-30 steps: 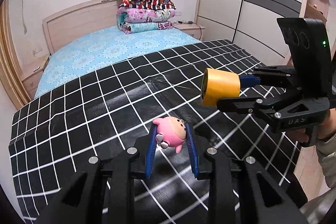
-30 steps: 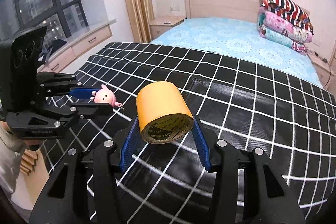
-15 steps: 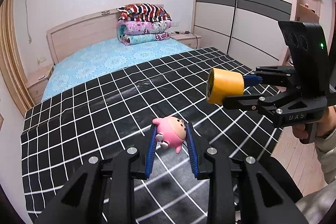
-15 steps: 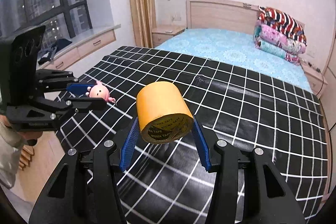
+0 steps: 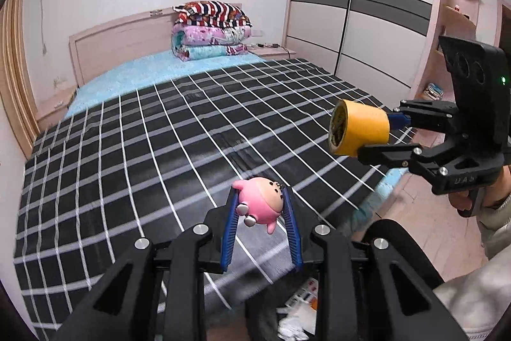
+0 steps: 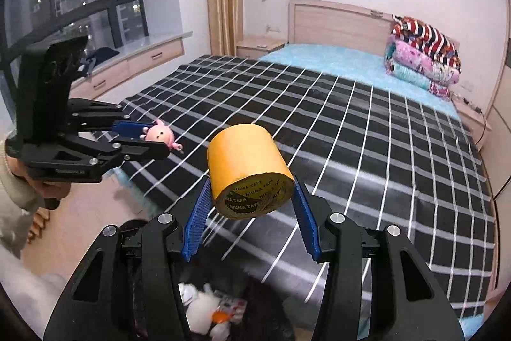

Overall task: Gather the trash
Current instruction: 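Carry the pink toy and tape roll down over the black trash bin, then open left tool dropping the pink toy while right tool drops the tape roll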

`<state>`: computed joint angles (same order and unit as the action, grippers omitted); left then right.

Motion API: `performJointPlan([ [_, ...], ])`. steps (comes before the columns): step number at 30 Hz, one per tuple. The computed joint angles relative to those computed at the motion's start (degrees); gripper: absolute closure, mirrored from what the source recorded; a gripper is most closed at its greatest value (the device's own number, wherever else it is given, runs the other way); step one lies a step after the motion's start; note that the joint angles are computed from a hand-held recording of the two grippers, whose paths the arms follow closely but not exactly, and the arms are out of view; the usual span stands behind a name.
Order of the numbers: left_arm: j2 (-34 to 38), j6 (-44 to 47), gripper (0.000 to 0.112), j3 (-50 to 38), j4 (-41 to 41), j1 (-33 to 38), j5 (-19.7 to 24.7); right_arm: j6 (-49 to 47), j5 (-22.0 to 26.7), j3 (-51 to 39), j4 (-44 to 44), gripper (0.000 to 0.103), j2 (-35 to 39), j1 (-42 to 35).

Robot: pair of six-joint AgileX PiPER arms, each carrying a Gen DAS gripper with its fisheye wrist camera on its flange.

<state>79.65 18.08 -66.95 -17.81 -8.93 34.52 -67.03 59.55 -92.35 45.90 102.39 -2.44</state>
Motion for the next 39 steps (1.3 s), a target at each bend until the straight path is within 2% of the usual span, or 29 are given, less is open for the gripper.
performJointPlan([
  [3,-2.5,-1.5,0.086,4.4,0.2,-2.1,-1.9,-2.4,-0.2,5.4,0.7,0.053,-2.3,-1.0],
  [9,-4.9,0.6,0.086,11.3,-5.7,-4.1,-3.1,-6.2,-1.5,15.0,0.2,0.053,-5.5,-1.8],
  [15,-5.3,-2.0,0.086,17.4,-5.7,-7.7,-5.2,-7.8,-3.5,22.5,-2.1,0.053,-6.1,-1.5],
  [24,1.0,-3.1,0.086,24.4,-8.1,-11.3,-9.0,-5.3,-7.9,27.5,-6.7,0.053,-1.8,-0.2],
  [33,9.6,-6.3,0.086,24.4,-6.0,-12.6,-11.1,3.8,-12.5,27.5,-15.1,0.053,3.7,3.7],
  [39,13.1,-8.6,0.086,23.2,-4.5,-13.2,-11.0,7.2,-13.4,27.2,-17.8,0.053,5.7,4.6],
])
